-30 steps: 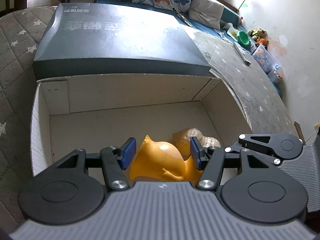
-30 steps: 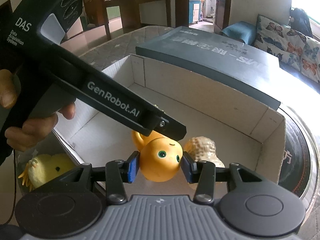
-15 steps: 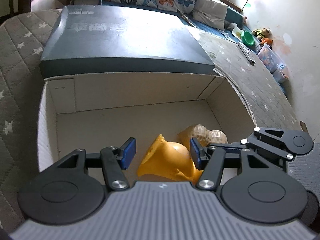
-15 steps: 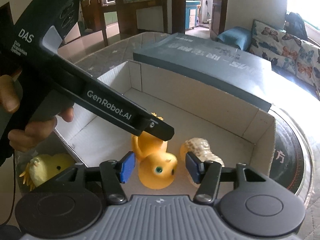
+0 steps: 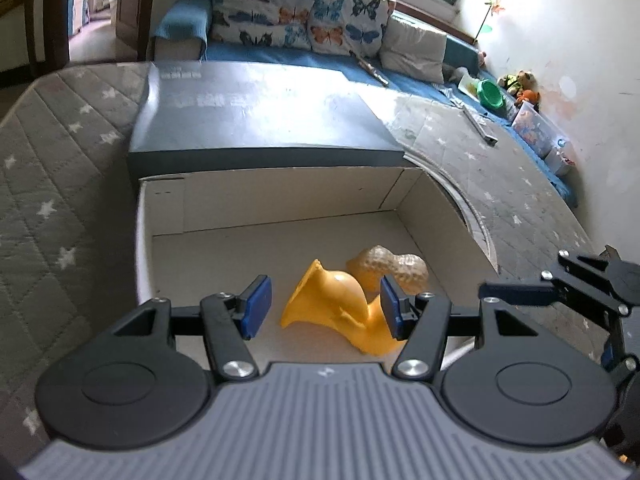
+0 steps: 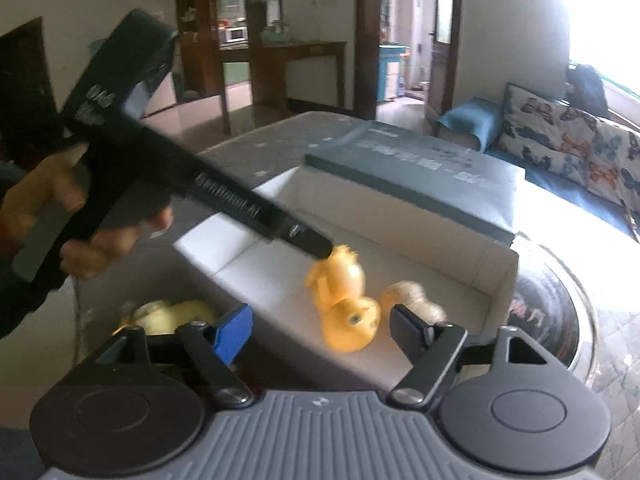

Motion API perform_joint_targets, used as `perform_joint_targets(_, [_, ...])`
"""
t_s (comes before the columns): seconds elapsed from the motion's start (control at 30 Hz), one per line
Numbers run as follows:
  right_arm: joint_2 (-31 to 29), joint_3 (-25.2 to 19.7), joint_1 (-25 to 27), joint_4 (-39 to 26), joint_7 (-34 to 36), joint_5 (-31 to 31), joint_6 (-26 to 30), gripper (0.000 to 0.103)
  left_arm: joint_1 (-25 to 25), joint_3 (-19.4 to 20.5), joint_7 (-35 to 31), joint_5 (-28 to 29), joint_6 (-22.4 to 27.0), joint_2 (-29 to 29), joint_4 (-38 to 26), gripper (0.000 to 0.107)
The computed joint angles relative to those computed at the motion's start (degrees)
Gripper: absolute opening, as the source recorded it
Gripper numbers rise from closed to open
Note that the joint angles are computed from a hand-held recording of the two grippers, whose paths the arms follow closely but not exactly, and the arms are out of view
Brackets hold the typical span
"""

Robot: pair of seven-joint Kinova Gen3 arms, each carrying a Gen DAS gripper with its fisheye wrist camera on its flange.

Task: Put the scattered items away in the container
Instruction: 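Carry the yellow duck into the box with the left gripper and release, then move the right tool toward the red snack packet beside the box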

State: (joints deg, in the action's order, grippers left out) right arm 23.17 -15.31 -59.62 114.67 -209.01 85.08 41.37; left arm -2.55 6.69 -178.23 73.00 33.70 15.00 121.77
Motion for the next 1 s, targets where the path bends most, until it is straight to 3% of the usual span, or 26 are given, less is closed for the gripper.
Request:
perform_joint_targets(0.2, [1.3, -1.5, -2.4, -0.4, -0.6, -2.1, -2.3, 0.083, 0.2, -1.2, -6.5, 5.2, -1.0, -4.3, 4.7, 0.059])
perform_joint_targets(0.4, [5.3, 0.5, -4.5, -2.1, -6.0, -1.5, -5.0, 0.083, 1.1, -3.1, -9.5, 7.2, 0.4, -6.1, 7.0, 0.059])
perform_joint_targets(0.57, [7.6, 1.6, -6.0, -4.0, -9.2, -1.0, -3.9, 0.084, 1.4, -4.1, -11.8, 8.4, 1.0, -6.9, 8.7, 0.059])
perform_joint_targets(1.0, [9.2, 4.3, -9.3, -5.8, -3.1, -8.0, -2.6, 0.084, 1.2, -5.4, -14.3, 9.3, 2.4, -7.8, 11.3, 0.061])
